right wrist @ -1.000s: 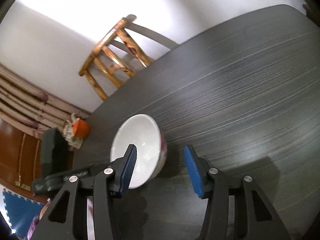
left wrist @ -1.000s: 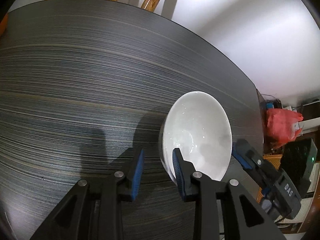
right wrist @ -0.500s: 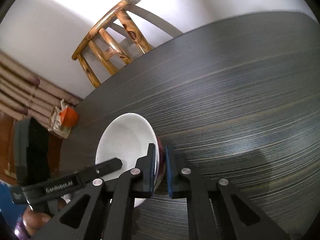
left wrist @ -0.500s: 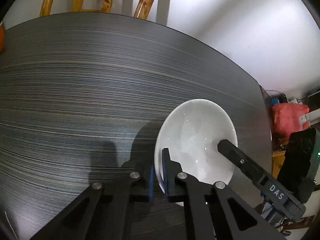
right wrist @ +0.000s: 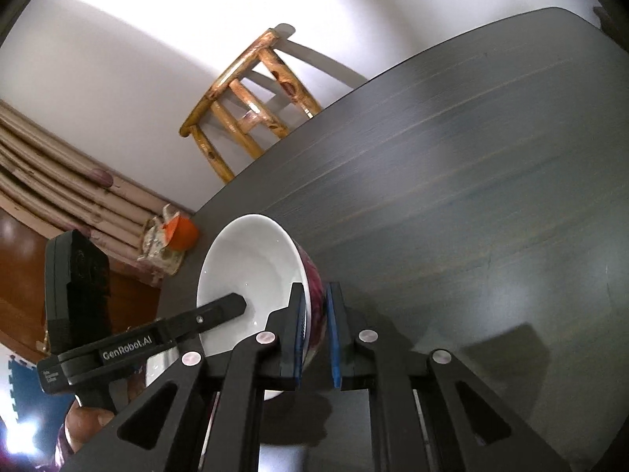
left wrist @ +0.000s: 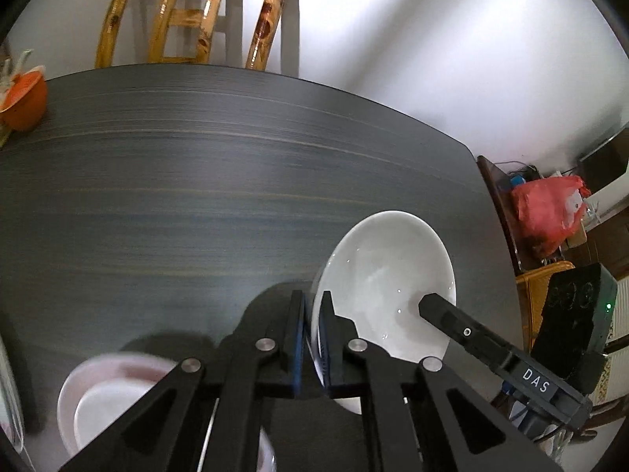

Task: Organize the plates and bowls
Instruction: 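Carry the red-patterned bowl over the large white bowl with both grippers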

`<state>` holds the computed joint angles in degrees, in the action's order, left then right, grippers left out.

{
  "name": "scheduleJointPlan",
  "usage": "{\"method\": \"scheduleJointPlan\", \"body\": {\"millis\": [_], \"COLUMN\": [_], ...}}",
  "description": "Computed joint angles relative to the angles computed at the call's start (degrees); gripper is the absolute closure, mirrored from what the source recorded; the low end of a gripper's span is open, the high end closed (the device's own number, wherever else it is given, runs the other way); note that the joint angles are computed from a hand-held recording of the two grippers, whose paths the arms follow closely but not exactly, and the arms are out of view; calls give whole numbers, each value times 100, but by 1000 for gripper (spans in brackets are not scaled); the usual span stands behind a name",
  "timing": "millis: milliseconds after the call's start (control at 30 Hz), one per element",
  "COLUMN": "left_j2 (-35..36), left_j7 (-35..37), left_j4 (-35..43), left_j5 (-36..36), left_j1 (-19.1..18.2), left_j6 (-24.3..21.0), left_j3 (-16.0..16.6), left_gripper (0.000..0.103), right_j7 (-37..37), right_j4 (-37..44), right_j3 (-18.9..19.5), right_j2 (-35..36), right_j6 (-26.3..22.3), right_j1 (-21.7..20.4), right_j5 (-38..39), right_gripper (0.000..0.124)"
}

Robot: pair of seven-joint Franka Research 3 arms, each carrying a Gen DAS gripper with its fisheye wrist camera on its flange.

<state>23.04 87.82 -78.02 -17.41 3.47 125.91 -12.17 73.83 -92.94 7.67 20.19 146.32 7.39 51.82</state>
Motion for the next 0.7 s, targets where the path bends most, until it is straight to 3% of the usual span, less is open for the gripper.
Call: {"method": "scheduleJointPlan", "body": {"millis": [133,400,700], "left_j2": [-682,-1895,-2380], "left_j7": [229,350,388], "left_j4": [-865,-2377,-3135], "left_j5": [-212,-511,-514], "left_j1": [154,220,206], "left_j6": [225,569,749], "left_j3": [50,493,856], "left_gripper": [97,97,97], "right_j7": [-177,-395,-197], "right_j4": [-564,-983,-845], "right_j3": [73,47,108], "right_j2": [-494,-953,-858], "right_j6": [39,-19,-104], "right_j1": [47,492,931], "right_j5": [322,521,94], "right_gripper": [112,112,112]}}
